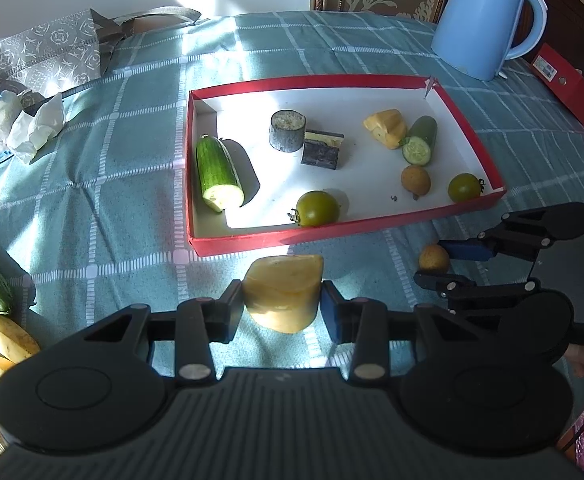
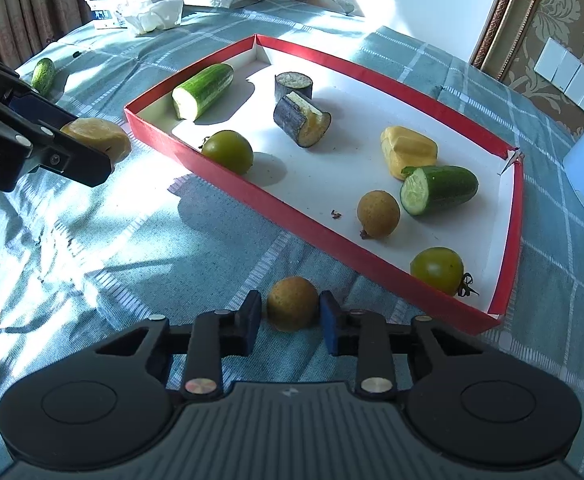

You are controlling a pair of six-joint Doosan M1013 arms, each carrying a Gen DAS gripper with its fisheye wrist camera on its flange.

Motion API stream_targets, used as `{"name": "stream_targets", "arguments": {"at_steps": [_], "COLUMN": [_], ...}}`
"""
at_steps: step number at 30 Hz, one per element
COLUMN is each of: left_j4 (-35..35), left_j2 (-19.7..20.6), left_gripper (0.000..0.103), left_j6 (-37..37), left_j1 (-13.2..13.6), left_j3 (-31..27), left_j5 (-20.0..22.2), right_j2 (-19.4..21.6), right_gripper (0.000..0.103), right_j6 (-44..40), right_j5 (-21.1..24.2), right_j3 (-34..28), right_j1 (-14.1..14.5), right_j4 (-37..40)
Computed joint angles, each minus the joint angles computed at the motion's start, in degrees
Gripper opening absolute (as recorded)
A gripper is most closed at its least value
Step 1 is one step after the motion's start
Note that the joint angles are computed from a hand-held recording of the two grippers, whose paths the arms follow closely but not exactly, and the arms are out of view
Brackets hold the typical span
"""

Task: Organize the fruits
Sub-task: 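Lift the yellow pepper with the left gripper while the right closes on a brown round fruit, then lower the yellow pepper into the tray and open the left gripper while the right holds the fruit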

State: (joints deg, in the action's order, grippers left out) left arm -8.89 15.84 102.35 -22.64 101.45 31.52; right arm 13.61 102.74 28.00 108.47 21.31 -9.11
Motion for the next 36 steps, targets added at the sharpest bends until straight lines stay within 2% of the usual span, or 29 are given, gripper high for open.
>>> {"name": "stream_targets", "arguments": {"at_steps": [14,36], "left_j4": [0.11,2.8], "left_j2": [-0.09,0.12], "left_gripper": [0.038,0.038], "left_j6": [-0.01,-2.29], "left_j1": [-0.18,-2.05], "left_j3": [-0.03,-1.7], "left_j5": [-0.21,-0.71], "right_j2": [-1.31,-8.43], "right_gripper": [0.026,0.026], "right_j6": [0.86,9.98], "right_j5": [-0.49,0.35], "right_j3": [1.01,5.47], "right_j1": [-0.12,0.02], "right_j4": [-0.47,-5.79]}}
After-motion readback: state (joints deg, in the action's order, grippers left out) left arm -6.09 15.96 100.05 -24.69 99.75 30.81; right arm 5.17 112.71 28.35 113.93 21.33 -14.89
